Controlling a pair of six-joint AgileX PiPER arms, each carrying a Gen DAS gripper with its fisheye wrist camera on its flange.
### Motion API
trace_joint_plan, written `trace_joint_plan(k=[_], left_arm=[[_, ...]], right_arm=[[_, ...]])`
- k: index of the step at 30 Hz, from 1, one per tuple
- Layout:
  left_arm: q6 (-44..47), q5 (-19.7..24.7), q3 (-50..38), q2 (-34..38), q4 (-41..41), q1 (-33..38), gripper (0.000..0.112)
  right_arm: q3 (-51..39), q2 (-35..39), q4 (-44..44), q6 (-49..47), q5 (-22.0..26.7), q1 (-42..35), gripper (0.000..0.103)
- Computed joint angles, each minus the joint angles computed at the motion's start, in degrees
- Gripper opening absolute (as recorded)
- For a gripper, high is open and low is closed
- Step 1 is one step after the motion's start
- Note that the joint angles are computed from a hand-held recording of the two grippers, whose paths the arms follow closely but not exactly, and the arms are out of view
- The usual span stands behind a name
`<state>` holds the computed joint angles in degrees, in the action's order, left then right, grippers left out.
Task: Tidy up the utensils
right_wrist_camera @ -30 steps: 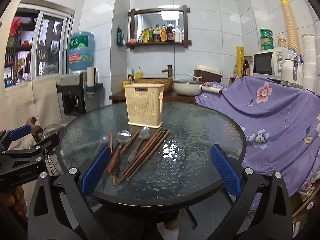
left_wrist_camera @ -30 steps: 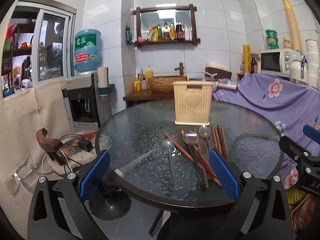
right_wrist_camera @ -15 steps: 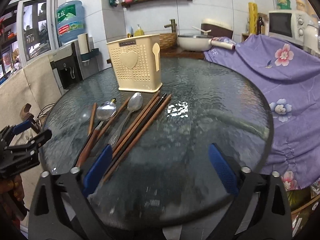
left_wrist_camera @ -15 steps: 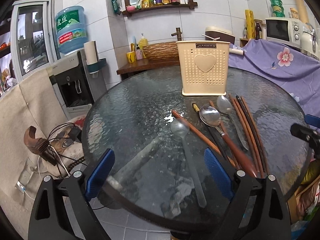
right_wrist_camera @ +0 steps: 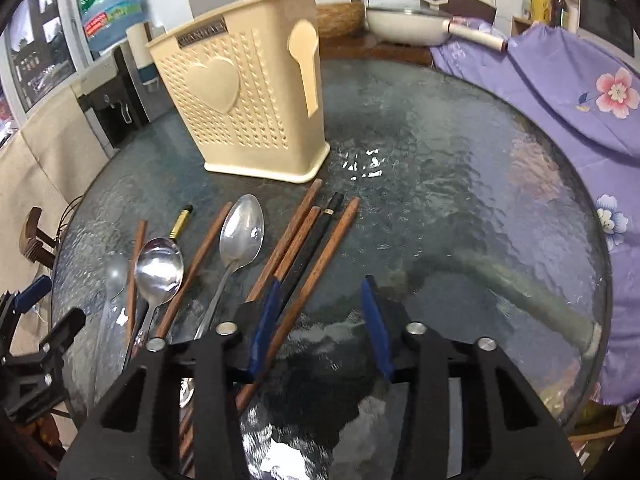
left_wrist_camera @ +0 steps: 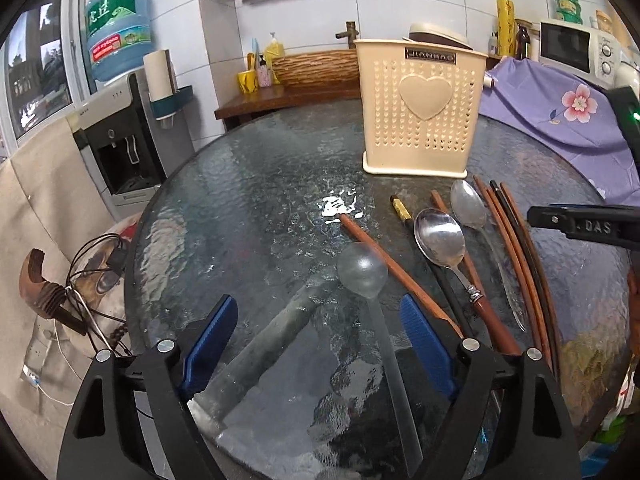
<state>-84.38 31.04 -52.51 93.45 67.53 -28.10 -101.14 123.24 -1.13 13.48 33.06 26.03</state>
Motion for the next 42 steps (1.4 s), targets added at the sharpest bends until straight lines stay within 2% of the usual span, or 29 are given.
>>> trace_joint_plan(k=[3, 9, 15, 20, 22, 29, 38, 42], left_arm=[[1.67, -0.33, -0.91, 1.09, -0.98, 0.34, 0.081], [2.9, -1.16, -1.66, 2.26, -2.25, 0.9, 0.081], [4.85, -1.4, -2.84, 3.38, -4.03, 1.33, 0.081], [6.85, -0.91, -4.4, 4.46, -5.68, 1.18, 0.081], [8.3, -0.74, -5.24, 4.98, -7.12, 1.29, 0.078], [13.81, 0.91, -9.57, 8.16, -11.37, 2.32, 0.073], [18.49, 3.47, -15.55, 12.65, -13.77, 2.51, 0.073], [24.52, 1.93, -17.16, 12.84, -20.16, 4.34, 0.064]], right_arm=[[-6.16, 3.59, -3.74, 2.75, 5.06, 0.8, 0.029], [-10.99, 6.28, -2.83, 1.23, 8.67, 0.42, 0.025], [-21.37, 11.72, -2.8, -0.22, 14.79, 0.22, 0.018], [-39.34, 20.54, 0.08, -3.71, 25.26, -1.48, 0.014], [-44.09, 22.82, 1.5, -5.24, 27.93, -2.03, 0.013], [-32.77, 17.24, -0.25, -9.57, 22.18, -0.9, 0.011], [-34.91, 18.22, 0.16, -10.27, 23.98, -1.04, 0.011], [-37.45, 19.49, 0.04, -9.82, 25.65, -0.72, 0.011]])
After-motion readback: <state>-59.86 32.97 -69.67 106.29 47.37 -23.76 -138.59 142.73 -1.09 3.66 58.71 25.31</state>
